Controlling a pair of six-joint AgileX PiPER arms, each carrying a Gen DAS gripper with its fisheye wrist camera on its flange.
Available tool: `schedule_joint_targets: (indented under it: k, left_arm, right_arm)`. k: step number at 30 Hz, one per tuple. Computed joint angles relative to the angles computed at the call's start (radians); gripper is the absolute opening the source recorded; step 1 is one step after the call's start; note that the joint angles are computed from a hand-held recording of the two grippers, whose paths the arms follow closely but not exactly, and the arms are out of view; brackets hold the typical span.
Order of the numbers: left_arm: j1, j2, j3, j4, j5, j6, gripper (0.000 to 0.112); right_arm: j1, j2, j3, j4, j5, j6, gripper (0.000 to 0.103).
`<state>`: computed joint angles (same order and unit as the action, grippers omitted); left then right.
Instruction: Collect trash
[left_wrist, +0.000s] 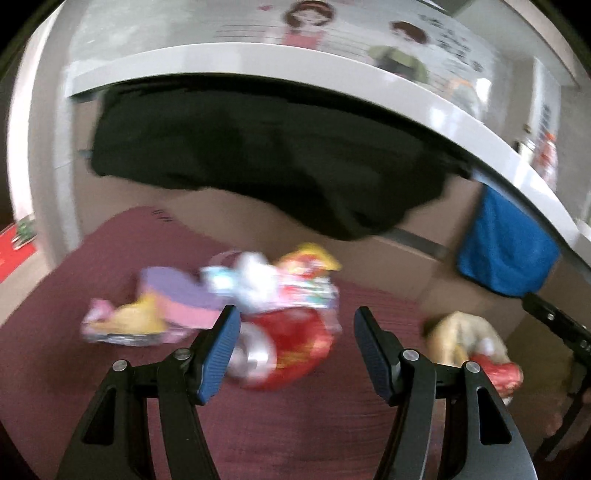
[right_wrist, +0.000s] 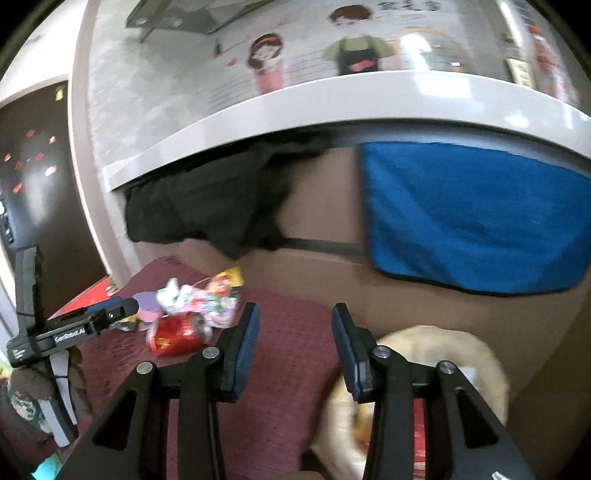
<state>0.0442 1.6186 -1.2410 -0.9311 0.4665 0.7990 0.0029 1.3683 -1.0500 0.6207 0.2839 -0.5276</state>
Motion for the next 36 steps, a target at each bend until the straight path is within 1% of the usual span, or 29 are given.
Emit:
schedule_joint_targets:
  k: [2,3,5,6,8,10,13,14,16,18,20,22,23,24,25,26,27,28,30,32,34,36]
  left_arm:
    - [0.085,0.030,-0.014,-0.053,0.041,0.089,0.064]
    - [0.131,0.055,-0.036,-0.060,0.066,0.127,0.064]
    - [0.188,0.097,-0.073,-0.052,0.091,0.170,0.064]
    - [0.223,0.127,-0.097,-0.062,0.112,0.210,0.064]
    - [0.269,0.176,-0.143,-0.038,0.150,0.220,0.064]
    - [0.310,0.234,-0.198,-0.003,0.190,0.185,0.064]
    - [0.358,0.346,-0.318,0.058,0.283,0.046,0.064]
    - [0.359,0.372,-0.344,0.068,0.297,0.010,0.064]
    - [0.363,0.428,-0.398,0.090,0.321,-0.061,0.064]
    - [0.358,0.466,-0.434,0.106,0.330,-0.120,0.064]
    - [0.347,0.501,-0.467,0.134,0.319,-0.184,0.063]
    - [0.338,0.535,-0.514,0.173,0.342,-0.264,0.062]
    - [0.336,0.530,-0.503,0.161,0.328,-0.270,0.055]
    - [0.336,0.529,-0.504,0.157,0.334,-0.281,0.047]
    - [0.337,0.543,-0.530,0.158,0.376,-0.297,0.028]
    - [0.340,0.554,-0.551,0.157,0.403,-0.306,0.019]
    - [0.340,0.545,-0.537,0.147,0.402,-0.295,0.018]
    - [0.337,0.526,-0.510,0.140,0.381,-0.275,0.016]
    - [0.328,0.447,-0.403,0.112,0.302,-0.190,0.015]
    - [0.330,0.383,-0.325,0.074,0.266,-0.115,0.014]
    - [0.334,0.305,-0.234,0.028,0.243,-0.032,0.014]
    - [0.338,0.252,-0.178,0.000,0.233,0.024,0.014]
  right_arm:
    - [0.072,0.044,-0.040,-0.119,-0.010,0.138,0.038]
    - [0.105,0.063,-0.058,-0.184,-0.014,0.210,0.038]
    - [0.169,0.112,-0.104,-0.328,-0.014,0.362,0.038]
    - [0.190,0.127,-0.117,-0.372,-0.011,0.406,0.038]
    - [0.231,0.167,-0.152,-0.449,-0.002,0.480,0.038]
    - [0.267,0.213,-0.193,-0.500,0.016,0.533,0.038]
    - [0.306,0.272,-0.243,-0.543,0.037,0.584,0.038]
    - [0.315,0.295,-0.263,-0.551,0.044,0.592,0.038]
    - [0.333,0.329,-0.291,-0.558,0.056,0.603,0.038]
    - [0.346,0.355,-0.312,-0.560,0.067,0.607,0.038]
    - [0.361,0.379,-0.331,-0.572,0.076,0.617,0.038]
    - [0.370,0.393,-0.343,-0.588,0.084,0.626,0.038]
    - [0.374,0.400,-0.349,-0.594,0.088,0.629,0.038]
    - [0.375,0.402,-0.351,-0.593,0.091,0.628,0.038]
    - [0.377,0.404,-0.353,-0.591,0.095,0.626,0.038]
    - [0.376,0.409,-0.356,-0.585,0.099,0.619,0.038]
    - [0.376,0.410,-0.359,-0.583,0.104,0.618,0.038]
    - [0.376,0.415,-0.364,-0.578,0.108,0.616,0.038]
    - [0.371,0.427,-0.377,-0.547,0.117,0.593,0.038]
    - [0.372,0.439,-0.390,-0.536,0.124,0.583,0.038]
    - [0.379,0.453,-0.406,-0.548,0.129,0.591,0.038]
    - [0.389,0.469,-0.427,-0.578,0.138,0.614,0.038]
